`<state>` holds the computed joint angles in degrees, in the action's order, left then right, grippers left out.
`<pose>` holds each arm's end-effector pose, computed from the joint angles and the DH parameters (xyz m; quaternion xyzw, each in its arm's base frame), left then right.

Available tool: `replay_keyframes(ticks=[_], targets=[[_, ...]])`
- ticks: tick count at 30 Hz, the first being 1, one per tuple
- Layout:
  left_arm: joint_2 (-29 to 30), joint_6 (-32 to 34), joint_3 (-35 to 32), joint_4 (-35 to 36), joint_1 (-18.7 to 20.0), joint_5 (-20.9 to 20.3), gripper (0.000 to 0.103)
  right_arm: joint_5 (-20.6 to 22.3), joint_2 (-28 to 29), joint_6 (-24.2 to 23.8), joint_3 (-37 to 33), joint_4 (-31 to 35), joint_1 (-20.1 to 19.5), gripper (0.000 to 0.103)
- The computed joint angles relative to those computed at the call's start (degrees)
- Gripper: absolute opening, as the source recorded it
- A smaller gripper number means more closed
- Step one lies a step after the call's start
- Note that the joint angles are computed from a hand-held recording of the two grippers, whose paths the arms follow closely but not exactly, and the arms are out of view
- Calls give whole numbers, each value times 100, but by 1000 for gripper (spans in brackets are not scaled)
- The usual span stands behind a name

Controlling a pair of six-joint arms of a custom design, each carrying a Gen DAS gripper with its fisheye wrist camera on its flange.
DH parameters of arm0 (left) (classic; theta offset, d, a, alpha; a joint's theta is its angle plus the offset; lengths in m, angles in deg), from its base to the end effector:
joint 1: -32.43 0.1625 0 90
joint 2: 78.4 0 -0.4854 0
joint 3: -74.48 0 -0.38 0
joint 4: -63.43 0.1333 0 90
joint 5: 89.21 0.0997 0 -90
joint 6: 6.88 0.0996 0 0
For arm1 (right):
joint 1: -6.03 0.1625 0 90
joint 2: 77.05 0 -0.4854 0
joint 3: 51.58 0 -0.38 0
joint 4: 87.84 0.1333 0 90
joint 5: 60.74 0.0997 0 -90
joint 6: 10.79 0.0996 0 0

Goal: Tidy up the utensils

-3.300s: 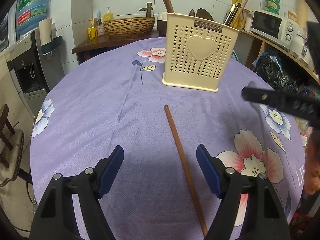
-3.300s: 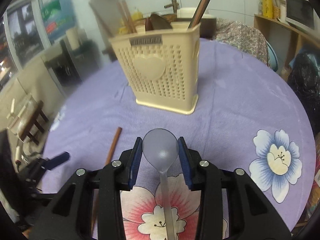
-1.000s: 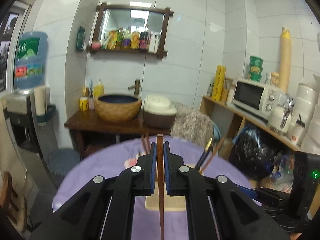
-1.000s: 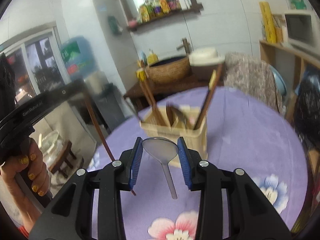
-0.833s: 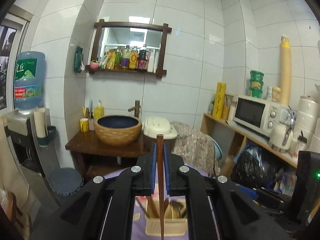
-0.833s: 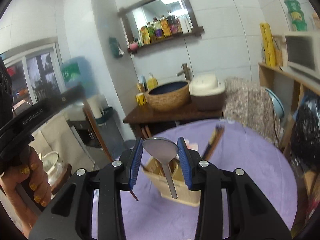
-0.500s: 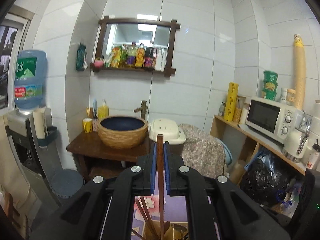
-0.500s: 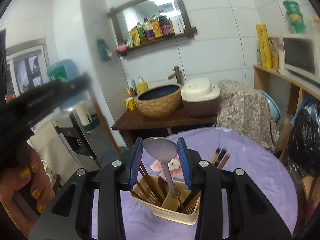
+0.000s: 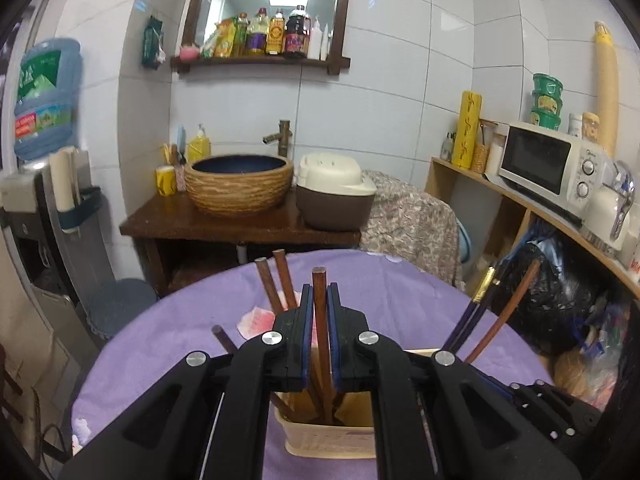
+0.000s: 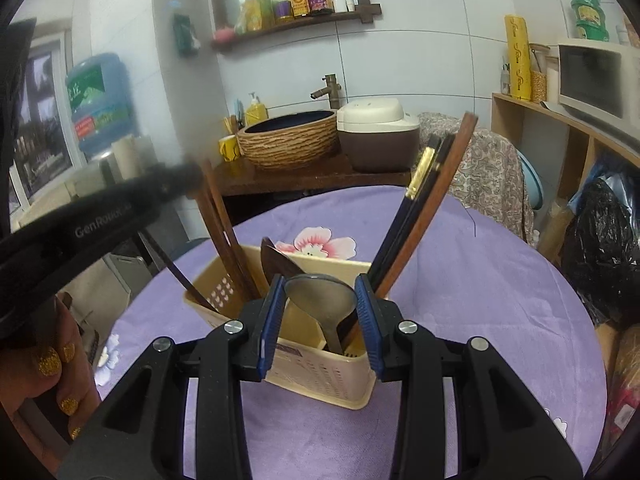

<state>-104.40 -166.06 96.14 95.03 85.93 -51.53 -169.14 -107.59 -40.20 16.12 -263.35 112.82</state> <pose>-0.3194 -0.7883 0.2875 0.1662 0.7825 -0.5142 0.3092 0.3453 -0.7918 0.1913 0.2931 -0.8540 0.3858 0.1894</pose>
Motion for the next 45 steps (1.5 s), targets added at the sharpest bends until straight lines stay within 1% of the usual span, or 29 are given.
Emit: replay_keyframes(ticks=[1,5,6,8,9,10,12,14,16,17,19,20,21,22,23,25,27,28,30,33,34,37,38,39,40,41,42,44,45], targets=[[-87,94,191,-163,-1,-8,8,-34,15,-37,16,-61,-6,37],[-91,8,161,-12,-11,45,8,-91,76,-75,33,-316,-47,37],[-167,38,312,-126,-19,71,8,-81,77,-106,56,-397,-55,38],[-312,210,631,-420,-44,44,9,-59,61,-164,107,-487,-56,45],[-405,302,830,-596,-60,36,9,-21,39,-225,170,-576,-58,50],[-438,342,904,-659,-69,43,9,-12,30,-276,222,-682,-55,53],[-677,481,1396,-1041,-107,90,10,20,-13,-368,368,-928,-55,54],[-894,620,1840,-1418,-151,115,16,82,-85,-421,547,-1096,-59,58],[-1120,759,2298,-1793,-207,154,30,105,-148,-497,719,-1309,-51,64],[-1301,891,2666,-2116,-252,165,34,131,-199,-564,872,-1517,-47,65],[-1614,1076,3292,-2593,-340,199,53,168,-316,-658,1164,-1809,-37,78],[-1736,1123,3539,-2777,-372,217,59,142,-386,-723,1354,-2017,-27,81],[-1907,1205,3898,-3066,-418,227,68,125,-448,-772,1529,-2219,-20,86],[-2154,1326,4418,-3449,-480,261,78,157,-541,-852,1805,-2529,-24,94],[-2303,1403,4740,-3685,-518,283,81,205,-619,-914,2021,-2727,-33,97],[-2707,1603,5670,-4391,-631,266,99,288,-828,-1005,2641,-3254,-70,98],[-2988,1576,6382,-4829,-738,143,99,383,-1038,-1032,3263,-3641,-120,98],[-3093,1433,6672,-4900,-791,28,99,398,-1115,-1066,3526,-3815,-142,98],[-3256,1211,7144,-5027,-881,-154,99,340,-1231,-1140,4139,-4419,-184,98],[-3523,971,7986,-5676,-1070,-680,99,435,-1340,-1166,4898,-5170,-271,98],[-3611,835,8277,-5890,-1158,-925,99,457,-1362,-1190,5120,-5392,-297,98],[-3724,509,8704,-6148,-1371,-1489,99,463,-1359,-1248,5665,-6040,-350,98],[-3778,509,8841,-6288,-1431,-1580,99,484,-1353,-1223,5844,-6253,-367,98],[-3865,647,9041,-6607,-1511,-1697,99,467,-1334,-1189,5990,-6460,-361,98],[-3945,975,9282,-7127,-1606,-1860,99,410,-1301,-1157,6079,-6637,-331,98],[-3994,1238,9430,-7465,-1679,-1974,99,412,-1274,-1141,6188,-6798,-324,98],[-4027,1373,9525,-7644,-1733,-2067,99,437,-1260,-1117,6339,-6963,-310,98],[-4063,1308,9617,-7604,-1831,-2175,99,345,-1189,-1121,6515,-7277,-237,97],[-4055,1084,9605,-7363,-1872,-2181,99,326,-1168,-1129,6576,-7376,-210,97]])
